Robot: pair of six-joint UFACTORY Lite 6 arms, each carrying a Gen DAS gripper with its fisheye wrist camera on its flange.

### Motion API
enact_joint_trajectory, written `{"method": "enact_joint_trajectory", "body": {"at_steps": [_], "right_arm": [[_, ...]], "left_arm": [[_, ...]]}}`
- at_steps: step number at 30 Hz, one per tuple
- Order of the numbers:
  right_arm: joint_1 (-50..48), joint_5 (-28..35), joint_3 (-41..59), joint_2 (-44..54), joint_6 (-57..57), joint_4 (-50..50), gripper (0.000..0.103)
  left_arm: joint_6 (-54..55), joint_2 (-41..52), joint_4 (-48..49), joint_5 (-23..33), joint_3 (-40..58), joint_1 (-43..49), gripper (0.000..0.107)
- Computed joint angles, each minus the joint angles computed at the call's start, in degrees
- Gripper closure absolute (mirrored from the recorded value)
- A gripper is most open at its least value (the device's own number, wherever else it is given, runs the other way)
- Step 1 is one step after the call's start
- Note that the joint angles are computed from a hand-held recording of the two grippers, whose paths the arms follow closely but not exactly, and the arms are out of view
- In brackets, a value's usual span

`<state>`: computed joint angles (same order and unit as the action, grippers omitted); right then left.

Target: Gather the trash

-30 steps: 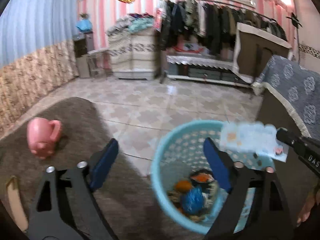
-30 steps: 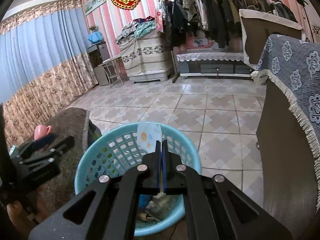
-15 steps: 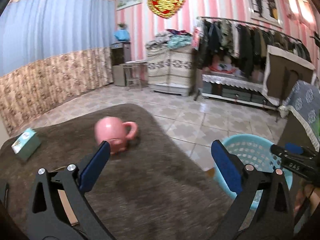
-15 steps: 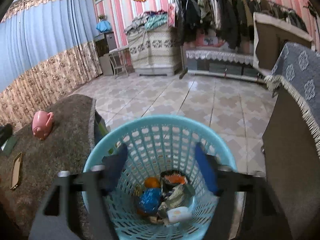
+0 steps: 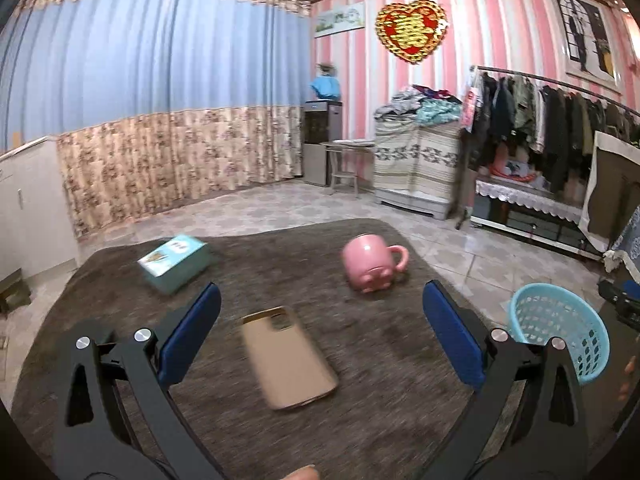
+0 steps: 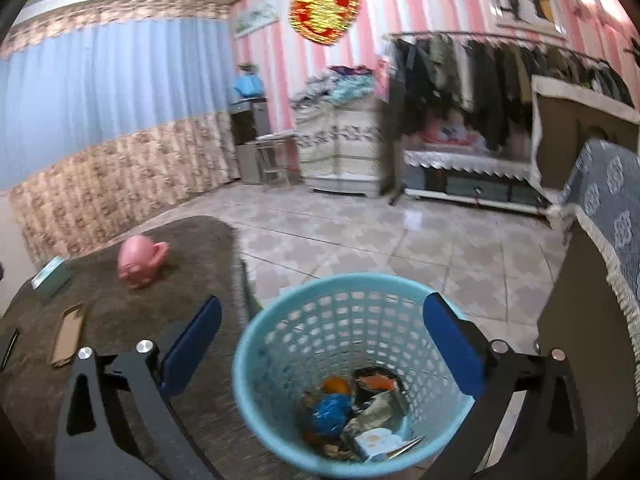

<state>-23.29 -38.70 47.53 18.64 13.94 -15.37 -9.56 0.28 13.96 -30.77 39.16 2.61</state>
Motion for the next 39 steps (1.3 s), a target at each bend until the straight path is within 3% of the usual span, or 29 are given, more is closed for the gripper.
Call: {"method": "enact_joint_trajectory", "body": {"at_steps": [9,15,21,27,39], "right_arm": [[10.1,2.0,-15.4,-18.2,-3.4,6.0,0.004],[22.0,1.1,-26.4,-27.3,-10.2,18.5,0.004],[35.1,-5.9,-30.7,-26.1,-24.4,37.6,0.004],[39.0,-9.4,-32.0,-26.0,-23.6,41.5,0.004],[44.3,-12.1,-29.5,-22.2,-25.9,47.0,0.004]], "left_arm": [[-8.3,-13.8,13.5,-1.4,-11.5,12.3,0.009],[-18.7,-20.6,28.1,-4.8,-18.2,21.2,0.009],[-23.3,-23.7,36.1,-7.6,-22.8,27.0,0.009],[-23.8,-24.5,39.0,-10.0,-25.8,30.6,0.009],[-19.4,-22.8,34.9,-10.8,-27.4,29.7,0.009]]}}
